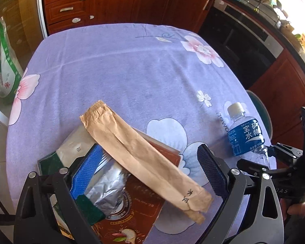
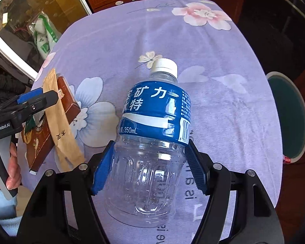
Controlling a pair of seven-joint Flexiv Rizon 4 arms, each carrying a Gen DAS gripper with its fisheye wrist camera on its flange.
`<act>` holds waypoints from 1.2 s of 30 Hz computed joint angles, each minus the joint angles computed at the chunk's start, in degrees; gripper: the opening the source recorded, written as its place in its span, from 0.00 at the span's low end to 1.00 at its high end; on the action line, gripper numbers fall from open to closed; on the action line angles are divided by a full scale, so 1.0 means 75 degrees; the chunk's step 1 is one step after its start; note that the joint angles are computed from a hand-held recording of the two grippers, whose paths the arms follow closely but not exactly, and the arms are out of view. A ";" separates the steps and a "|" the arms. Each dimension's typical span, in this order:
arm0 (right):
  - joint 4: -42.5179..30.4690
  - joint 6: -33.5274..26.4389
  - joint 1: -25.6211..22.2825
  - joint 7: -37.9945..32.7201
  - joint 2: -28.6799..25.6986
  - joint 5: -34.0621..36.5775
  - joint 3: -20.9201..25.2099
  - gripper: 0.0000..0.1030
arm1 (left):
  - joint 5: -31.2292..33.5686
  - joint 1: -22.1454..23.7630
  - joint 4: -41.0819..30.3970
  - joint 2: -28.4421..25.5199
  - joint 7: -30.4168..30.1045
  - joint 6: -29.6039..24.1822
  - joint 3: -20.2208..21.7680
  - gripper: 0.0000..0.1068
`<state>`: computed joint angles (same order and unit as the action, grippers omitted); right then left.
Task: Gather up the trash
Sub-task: 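Grasp the brown paper sleeve with the left tool while the right tool grasps the water bottle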
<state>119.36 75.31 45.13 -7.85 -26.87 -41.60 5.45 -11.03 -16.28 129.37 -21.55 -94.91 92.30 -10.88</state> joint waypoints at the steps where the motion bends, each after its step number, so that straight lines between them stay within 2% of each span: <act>1: 0.0073 0.0042 0.0009 0.0087 0.0044 -0.0048 -0.0081 0.64 | 0.0011 0.0001 -0.0120 -0.0071 0.0061 -0.0058 -0.0081 0.88; 4: 0.0289 0.0117 0.0031 0.0372 0.0170 -0.0297 -0.0296 0.64 | 0.0118 -0.0251 -0.0556 -0.0324 0.0229 -0.0294 -0.0098 0.88; 10: 0.0606 0.0460 -0.0130 0.0721 0.0315 -0.0736 -0.0452 0.64 | -0.0002 -0.0125 -0.1020 -0.0713 0.1027 -0.0711 -0.0885 0.88; 11: 0.0628 0.0518 -0.0155 0.0750 0.0315 -0.0793 -0.0466 0.64 | 0.0000 -0.0227 -0.1061 -0.0716 0.1072 -0.0774 -0.0823 0.88; 13: 0.0682 0.0656 -0.0189 0.0804 0.0323 -0.0896 -0.0499 0.64 | 0.0129 -0.0680 -0.1113 -0.0615 0.0913 -0.0845 -0.0307 0.88; 16: 0.0689 0.0724 -0.0194 0.0805 0.0315 -0.1028 -0.0556 0.64 | 0.0148 -0.0837 -0.0832 -0.0290 0.0658 -0.0756 0.0063 0.88; 18: 0.0701 0.0740 -0.0110 0.0921 0.0324 -0.1252 -0.0678 0.64 | 0.0468 -0.1326 -0.0757 -0.0087 0.0162 -0.0858 0.0853 0.88; 19: 0.0706 0.0814 -0.0068 0.1013 0.0314 -0.1417 -0.0757 0.64 | 0.0585 -0.1405 -0.0704 -0.0010 -0.0012 -0.0945 0.1053 0.88; 22: 0.0639 0.0927 0.0020 0.1242 0.0251 -0.1854 -0.0911 0.63 | 0.0889 -0.1443 -0.0609 0.0125 -0.0415 -0.1263 0.1327 0.87; 26: 0.0521 0.0946 -0.0089 0.1191 0.0160 -0.1952 -0.0754 0.63 | 0.1701 -0.1691 -0.0659 0.0274 -0.1030 -0.1765 0.1736 0.71; 28: 0.0512 0.0946 -0.0102 0.1196 0.0152 -0.1978 -0.0749 0.63 | 0.1776 -0.1497 -0.0586 0.0321 -0.1071 -0.1914 0.1545 0.56; 30: 0.0535 0.1038 -0.0127 0.1225 0.0143 -0.1994 -0.0762 0.63 | 0.2306 -0.1704 -0.0713 0.0321 -0.1484 -0.2071 0.1800 0.53; 32: 0.0550 0.1087 -0.0133 0.1230 0.0144 -0.1980 -0.0776 0.63 | 0.2528 -0.1659 -0.0770 0.0331 -0.1670 -0.2158 0.1757 0.52; 33: 0.0557 0.1100 -0.0128 0.1229 0.0146 -0.1971 -0.0782 0.63 | 0.2701 -0.1698 -0.0822 0.0327 -0.1815 -0.2205 0.1798 0.49; 34: 0.0558 0.1104 -0.0115 0.1234 0.0149 -0.1964 -0.0789 0.63 | 0.3034 -0.1862 -0.0955 0.0307 -0.2083 -0.2327 0.1963 0.38; 35: 0.0573 0.1128 -0.0107 0.1245 0.0156 -0.1967 -0.0805 0.63 | 0.3409 -0.2023 -0.1099 0.0295 -0.2364 -0.2475 0.2123 0.36; 36: 0.0587 0.1165 -0.0093 0.1272 0.0157 -0.1984 -0.0836 0.63 | 0.3539 -0.1971 -0.1108 0.0318 -0.2392 -0.2488 0.2052 0.31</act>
